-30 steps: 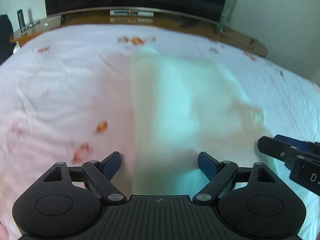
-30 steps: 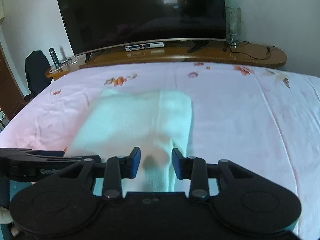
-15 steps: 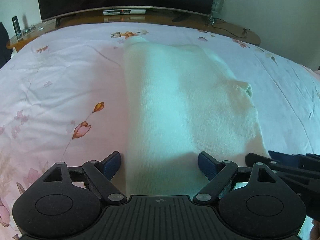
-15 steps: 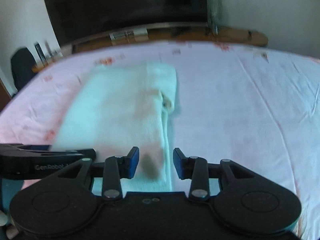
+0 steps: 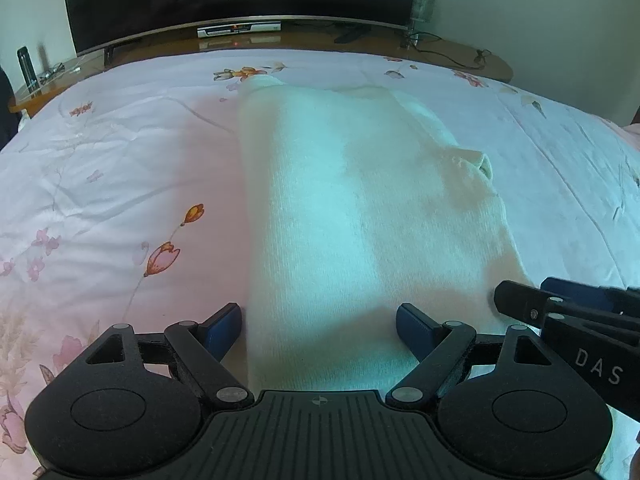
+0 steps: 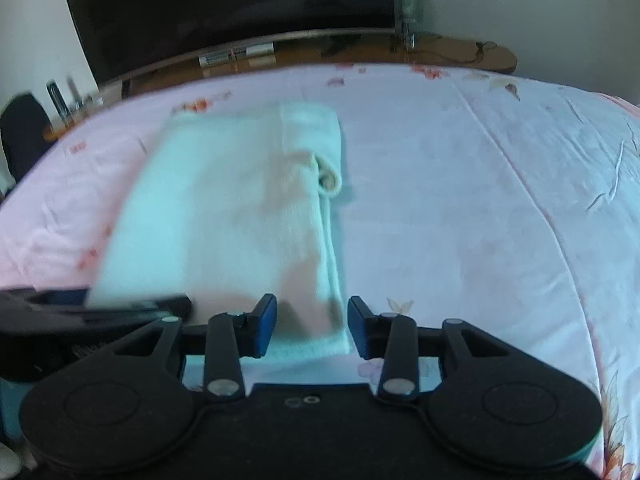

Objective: Fold small clothes

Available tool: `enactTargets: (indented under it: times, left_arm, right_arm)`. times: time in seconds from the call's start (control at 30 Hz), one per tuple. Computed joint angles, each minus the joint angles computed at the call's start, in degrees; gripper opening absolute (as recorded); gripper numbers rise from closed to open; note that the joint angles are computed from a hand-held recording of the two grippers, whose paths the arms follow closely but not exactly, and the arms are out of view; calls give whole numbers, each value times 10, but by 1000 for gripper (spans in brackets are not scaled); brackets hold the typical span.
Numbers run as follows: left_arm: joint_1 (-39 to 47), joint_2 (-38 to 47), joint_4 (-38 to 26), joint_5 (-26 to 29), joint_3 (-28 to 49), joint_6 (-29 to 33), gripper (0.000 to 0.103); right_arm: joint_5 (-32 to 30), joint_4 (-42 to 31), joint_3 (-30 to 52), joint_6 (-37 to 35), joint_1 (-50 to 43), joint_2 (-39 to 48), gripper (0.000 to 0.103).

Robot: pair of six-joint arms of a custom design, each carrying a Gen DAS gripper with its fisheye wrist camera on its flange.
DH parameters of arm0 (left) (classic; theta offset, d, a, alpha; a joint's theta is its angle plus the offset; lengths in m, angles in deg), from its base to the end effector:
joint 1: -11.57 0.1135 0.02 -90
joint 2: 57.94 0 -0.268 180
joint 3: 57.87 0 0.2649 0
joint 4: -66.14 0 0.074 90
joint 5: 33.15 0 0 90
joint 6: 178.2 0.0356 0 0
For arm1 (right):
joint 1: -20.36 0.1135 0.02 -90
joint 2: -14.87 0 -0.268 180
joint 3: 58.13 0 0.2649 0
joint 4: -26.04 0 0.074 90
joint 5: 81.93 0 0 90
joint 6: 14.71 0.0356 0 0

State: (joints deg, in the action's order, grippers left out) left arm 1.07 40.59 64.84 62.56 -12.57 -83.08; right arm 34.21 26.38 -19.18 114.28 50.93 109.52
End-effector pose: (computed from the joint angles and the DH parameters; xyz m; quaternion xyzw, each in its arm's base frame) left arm 0.2765 -0.0548 0.0772 0.1443 0.9404 -0.0617 0.3017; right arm 0.2243 0.1143 0.0746 0.1354 0.9225 -0.0119 0.3613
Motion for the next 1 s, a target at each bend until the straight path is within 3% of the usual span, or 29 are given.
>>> enactTargets:
  times: [0.2, 0.47, 0.53, 0.67, 1.0]
  left_arm:
    - [-4, -2, 0, -6, -3, -10, 84]
    - [-15, -17, -8, -30, -11, -28, 84]
    - [-21, -29, -6, -39, -20, -32, 84]
    - [-25, -58, -13, -44, -37, -38, 84]
    - [-33, -182, -64, -52, -93, -50, 84]
  right_arm:
    - [-22, -13, 20, -6, -24, 36, 42]
    - [-33, -6, 10, -28, -31, 22, 46]
    - [-32, -2, -2, -26, -29, 7, 46]
    - [-21, 0, -27, -31, -15, -27, 55]
    - [-21, -24, -85, -28, 11, -137, 60]
